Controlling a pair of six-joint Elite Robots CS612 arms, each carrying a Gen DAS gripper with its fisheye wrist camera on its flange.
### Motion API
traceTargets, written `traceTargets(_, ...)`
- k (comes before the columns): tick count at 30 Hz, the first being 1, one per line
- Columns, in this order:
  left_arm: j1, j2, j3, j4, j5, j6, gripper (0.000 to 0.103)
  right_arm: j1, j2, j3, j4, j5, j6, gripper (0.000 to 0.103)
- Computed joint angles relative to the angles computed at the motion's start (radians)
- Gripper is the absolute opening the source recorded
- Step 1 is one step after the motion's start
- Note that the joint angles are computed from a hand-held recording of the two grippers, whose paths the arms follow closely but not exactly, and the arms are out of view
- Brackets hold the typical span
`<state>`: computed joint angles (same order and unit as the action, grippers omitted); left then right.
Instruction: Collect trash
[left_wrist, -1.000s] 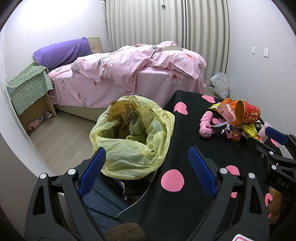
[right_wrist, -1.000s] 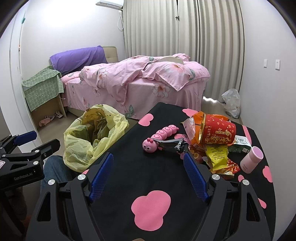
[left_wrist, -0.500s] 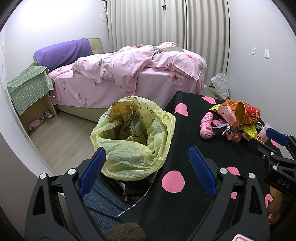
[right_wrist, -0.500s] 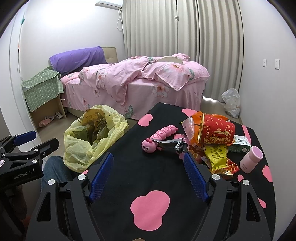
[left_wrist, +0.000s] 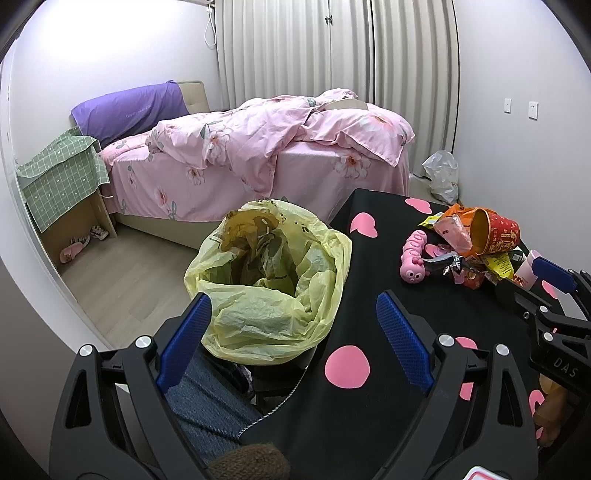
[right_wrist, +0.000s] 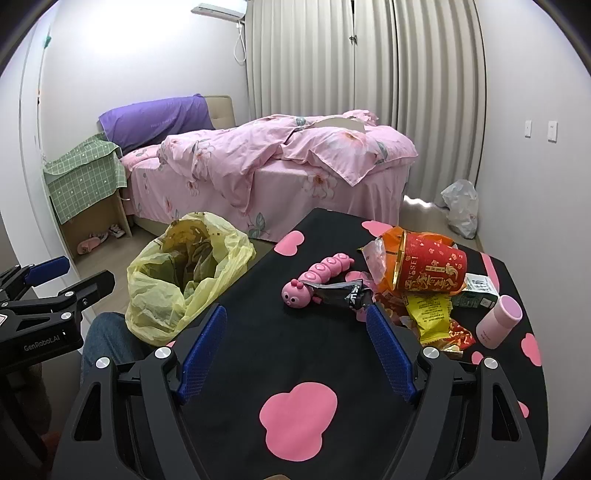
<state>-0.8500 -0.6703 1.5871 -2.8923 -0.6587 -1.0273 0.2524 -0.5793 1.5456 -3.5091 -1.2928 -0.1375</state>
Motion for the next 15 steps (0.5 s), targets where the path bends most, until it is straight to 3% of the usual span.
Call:
traceTargets(10,0.003,0.002,-0.007,-0.007,-0.01,0.014,0.087,-0.001,-0.003,0.002,-0.009,-0.009,-0.002,0.075)
traceTargets(15,0.015,0.028,-0.041,-0.07,-0.031,0.103,0.087,-0.015,0.002,-0.004,-0.041,-0.074,0.007,0.075)
